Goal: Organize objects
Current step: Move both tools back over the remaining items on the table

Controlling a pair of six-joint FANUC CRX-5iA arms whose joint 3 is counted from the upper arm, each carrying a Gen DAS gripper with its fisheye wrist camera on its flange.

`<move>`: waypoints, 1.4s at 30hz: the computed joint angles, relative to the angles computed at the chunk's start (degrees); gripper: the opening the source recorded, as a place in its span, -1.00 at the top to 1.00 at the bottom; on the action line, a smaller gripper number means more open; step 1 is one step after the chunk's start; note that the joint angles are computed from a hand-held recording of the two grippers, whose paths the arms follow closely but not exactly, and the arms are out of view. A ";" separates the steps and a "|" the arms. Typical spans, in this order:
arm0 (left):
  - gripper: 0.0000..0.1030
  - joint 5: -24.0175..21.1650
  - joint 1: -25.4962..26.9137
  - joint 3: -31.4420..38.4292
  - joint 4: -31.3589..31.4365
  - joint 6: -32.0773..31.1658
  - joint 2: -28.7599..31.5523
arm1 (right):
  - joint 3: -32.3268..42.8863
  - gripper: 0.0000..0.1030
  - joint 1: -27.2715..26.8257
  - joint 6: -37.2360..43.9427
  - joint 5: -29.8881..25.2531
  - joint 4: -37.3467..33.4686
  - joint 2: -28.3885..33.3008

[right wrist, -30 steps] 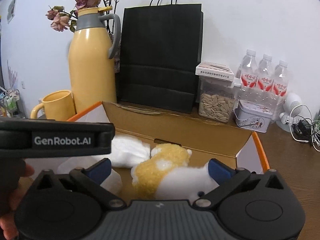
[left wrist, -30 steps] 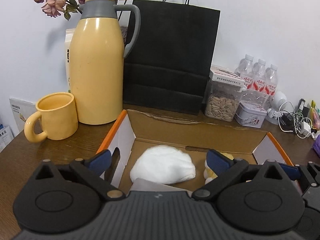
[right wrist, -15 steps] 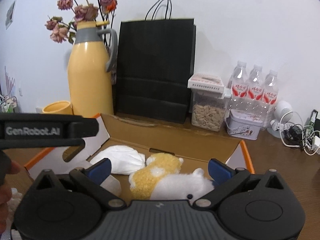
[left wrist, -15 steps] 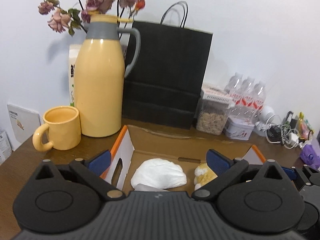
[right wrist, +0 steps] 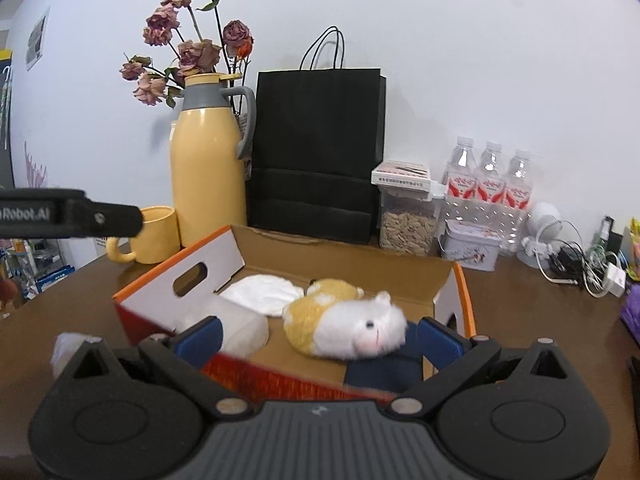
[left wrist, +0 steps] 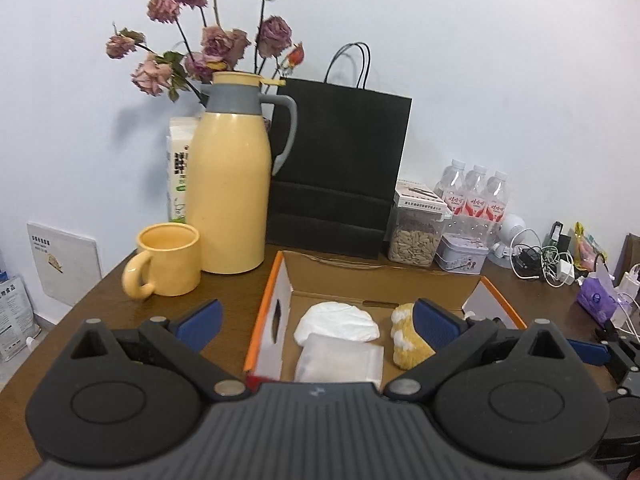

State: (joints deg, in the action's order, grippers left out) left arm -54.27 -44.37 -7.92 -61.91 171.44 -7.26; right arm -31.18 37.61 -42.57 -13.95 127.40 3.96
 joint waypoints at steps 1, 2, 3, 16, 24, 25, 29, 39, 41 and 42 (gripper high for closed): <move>-1.00 -0.86 -0.82 -0.43 -0.42 0.51 -0.69 | -1.28 -1.00 0.31 -0.09 -0.24 -0.22 -1.18; -1.00 -1.77 -1.77 -0.92 -0.94 1.06 -1.46 | -2.21 -1.00 0.49 -0.19 -0.48 -0.42 -2.06; -1.00 -2.77 -2.90 -1.50 -1.59 1.75 -2.29 | -3.37 -1.00 0.84 -0.33 -0.92 -0.75 -3.13; -1.00 -11.69 -12.73 -7.00 -2.51 3.85 -7.74 | -14.16 -1.00 6.44 3.88 -4.98 -10.15 -12.07; -1.00 -13.21 -14.88 -10.62 0.59 5.28 -9.53 | -18.64 -1.00 10.89 8.19 -7.91 -16.53 -15.05; -1.00 -12.75 -14.68 -11.12 1.24 5.25 -9.77 | -19.08 -1.00 11.25 8.56 -8.09 -17.12 -15.38; -1.00 -11.09 -14.05 -13.46 2.95 6.17 -10.71 | -21.08 -1.00 12.81 9.36 -9.26 -19.21 -16.48; -1.00 -8.91 -12.17 -14.58 4.75 6.02 -10.80 | -21.98 -0.97 10.22 4.51 -8.47 -14.13 -16.29; -1.00 -8.63 -11.98 -14.61 4.87 6.08 -10.62 | -21.75 -0.89 9.15 3.77 -7.46 -12.82 -15.99; -1.00 -8.35 -11.95 -14.76 4.81 6.27 -10.67 | -21.62 -0.88 8.64 3.28 -7.04 -12.03 -15.84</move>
State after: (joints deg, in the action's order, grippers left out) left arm -62.62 -56.32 -22.68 -57.10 177.71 -17.92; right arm -52.80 46.25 -39.30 -21.00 115.37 -11.88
